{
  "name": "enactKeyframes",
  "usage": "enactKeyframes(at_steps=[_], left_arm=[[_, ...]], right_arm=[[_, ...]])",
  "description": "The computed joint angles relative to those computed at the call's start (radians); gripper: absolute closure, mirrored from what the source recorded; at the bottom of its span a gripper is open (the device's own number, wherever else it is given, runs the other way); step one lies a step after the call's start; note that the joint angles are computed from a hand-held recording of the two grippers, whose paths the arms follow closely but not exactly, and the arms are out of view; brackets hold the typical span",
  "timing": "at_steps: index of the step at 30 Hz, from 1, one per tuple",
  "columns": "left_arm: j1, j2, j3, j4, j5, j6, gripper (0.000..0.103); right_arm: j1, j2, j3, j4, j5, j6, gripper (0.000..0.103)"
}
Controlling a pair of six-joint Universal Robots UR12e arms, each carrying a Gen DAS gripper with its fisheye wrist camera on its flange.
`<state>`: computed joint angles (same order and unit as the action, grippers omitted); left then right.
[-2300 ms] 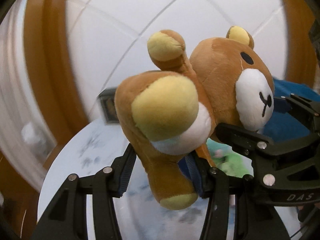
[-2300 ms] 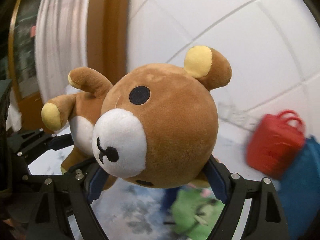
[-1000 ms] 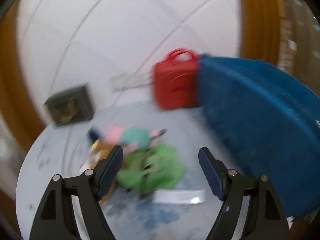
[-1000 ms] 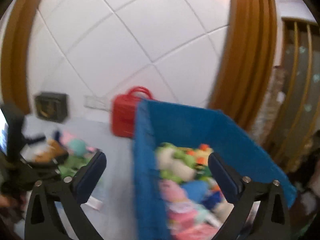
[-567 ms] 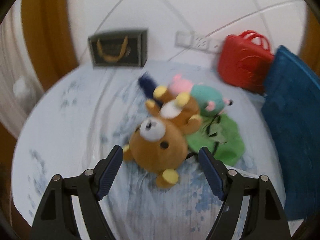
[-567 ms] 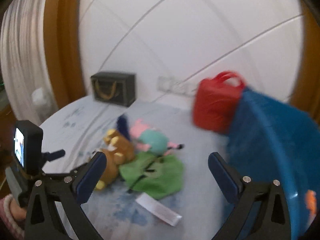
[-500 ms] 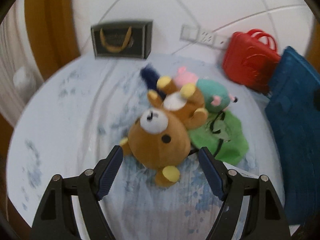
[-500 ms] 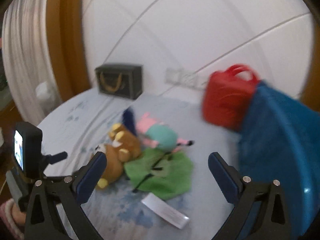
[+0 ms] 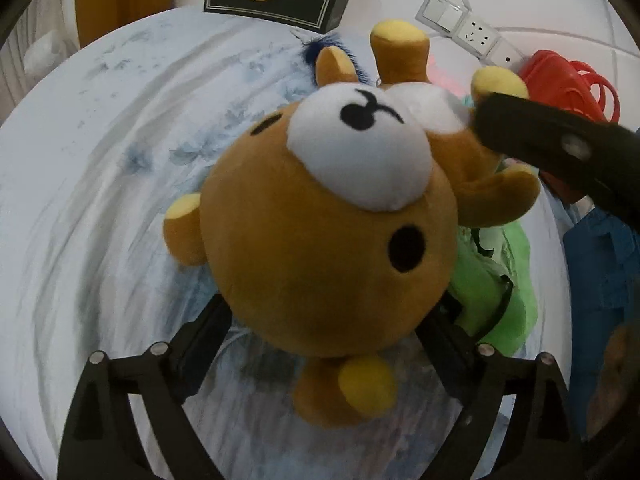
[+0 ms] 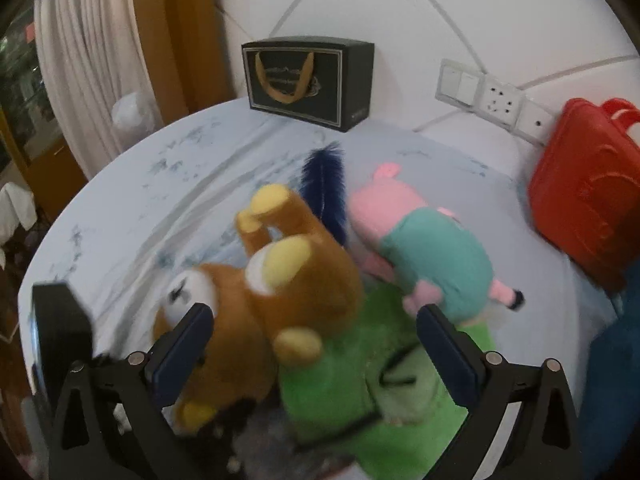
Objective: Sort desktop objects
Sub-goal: 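Grasp the second brown bear plush with both tools together, then lift the brown bear with both tools and carry it over the crate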
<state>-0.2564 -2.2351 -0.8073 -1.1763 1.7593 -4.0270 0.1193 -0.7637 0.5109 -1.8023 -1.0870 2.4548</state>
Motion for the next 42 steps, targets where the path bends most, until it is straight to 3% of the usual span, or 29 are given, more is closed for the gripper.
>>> enactKeyframes(at_steps=[2,3,5,6,8,14,21,25,31,38,42], left_arm=[[-0.007,-0.016,0.026,-0.021,0.028,0.053,0.010],[-0.011,-0.027,0.048,-0.046,0.047,0.076,0.015],[-0.012,-0.036,0.062,-0.067,0.065,0.104,0.024],[-0.010,-0.034,0.060,-0.067,0.068,0.112,0.026],[-0.005,-0.031,0.066,-0.090,0.082,0.154,0.027],[0.002,-0.036,0.081,-0.106,0.107,0.201,0.032],[-0.022,-0.042,0.120,-0.103,0.227,0.254,0.037],[-0.031,-0.022,0.116,-0.073,0.271,0.296,0.043],[-0.036,0.023,0.059,-0.027,0.269,0.359,0.046],[-0.046,0.049,0.052,0.056,0.286,0.465,0.046],[-0.058,0.045,0.100,0.137,0.288,0.576,0.046]], right_arm=[[0.003,0.035,-0.055,0.033,-0.003,-0.004,0.001],[0.004,0.048,-0.071,0.040,-0.001,-0.003,0.002],[0.002,0.090,-0.152,0.133,0.032,-0.042,0.033],[0.001,0.118,-0.207,0.186,0.046,-0.044,0.054],[0.005,0.126,-0.221,0.192,0.041,-0.062,0.054],[0.010,0.094,-0.139,0.103,0.059,-0.070,0.056],[-0.012,0.028,-0.032,-0.027,0.111,-0.019,0.077],[-0.026,-0.007,0.008,-0.073,0.142,0.027,0.079],[-0.038,-0.079,0.109,-0.131,0.151,0.064,0.081],[-0.052,-0.180,0.258,-0.326,0.150,0.167,0.081],[-0.067,-0.227,0.294,-0.449,0.133,0.262,0.081]])
